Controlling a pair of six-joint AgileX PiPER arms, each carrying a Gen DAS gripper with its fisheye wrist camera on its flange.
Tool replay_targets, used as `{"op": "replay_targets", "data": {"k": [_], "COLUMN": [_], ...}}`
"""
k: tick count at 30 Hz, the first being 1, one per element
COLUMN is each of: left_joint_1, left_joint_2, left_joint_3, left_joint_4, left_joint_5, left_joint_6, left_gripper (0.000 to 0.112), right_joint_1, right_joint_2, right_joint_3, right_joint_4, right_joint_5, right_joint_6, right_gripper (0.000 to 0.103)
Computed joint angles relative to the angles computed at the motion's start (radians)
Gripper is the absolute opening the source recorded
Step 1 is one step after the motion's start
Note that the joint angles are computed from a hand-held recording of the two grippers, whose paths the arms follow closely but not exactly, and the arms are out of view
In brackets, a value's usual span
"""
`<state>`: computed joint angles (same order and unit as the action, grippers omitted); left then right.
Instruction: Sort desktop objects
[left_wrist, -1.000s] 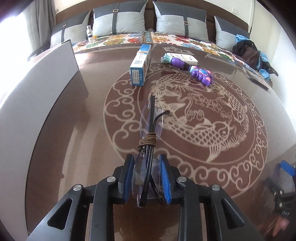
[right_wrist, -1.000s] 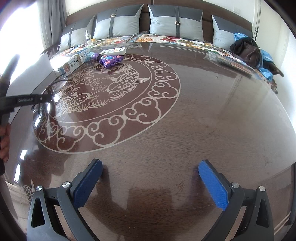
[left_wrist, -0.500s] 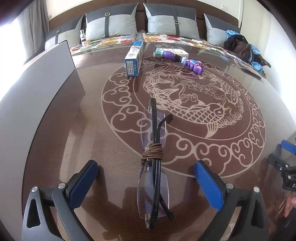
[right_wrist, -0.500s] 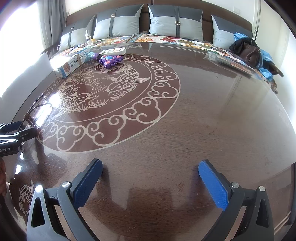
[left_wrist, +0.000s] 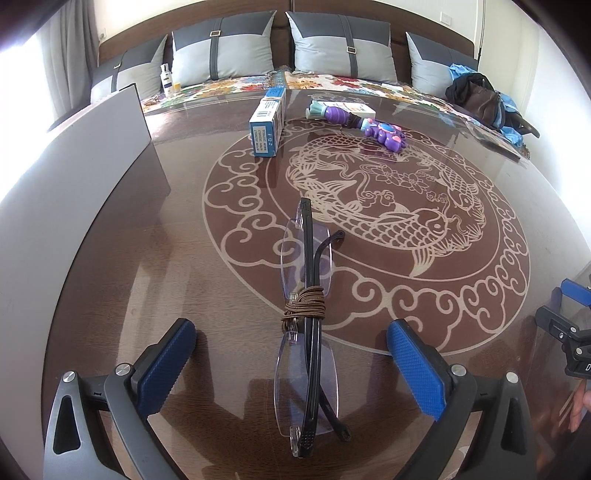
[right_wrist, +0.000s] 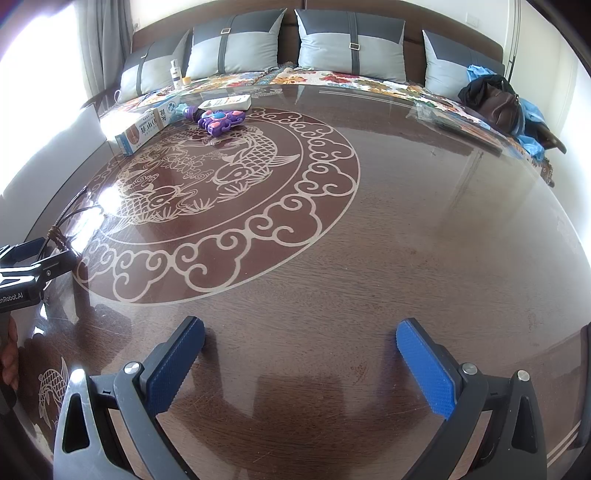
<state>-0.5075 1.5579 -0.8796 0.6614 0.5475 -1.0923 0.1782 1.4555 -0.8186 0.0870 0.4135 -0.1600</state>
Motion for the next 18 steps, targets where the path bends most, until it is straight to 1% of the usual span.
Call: {"op": "replay_targets", "data": {"k": [14, 18], "left_joint_1": [0.002, -0.001], "left_joint_2": [-0.003, -0.003], "left_joint_3": [0.003, 0.004], "left_joint_4": [0.001, 0.02], "left_joint_5": [-0.002, 0.015], "left_joint_6": [-0.004, -0.045], "left_gripper": [0.103, 0.103], "right_joint_1": [-0.001, -0.002], "right_joint_2": [0.0, 0.0], "right_joint_3": [0.0, 0.0], "right_joint_4": [0.003, 0.003], "right_joint_5": [0.0, 0.0], "right_joint_6": [-0.004, -0.005], "right_gripper": [0.103, 0.103]}}
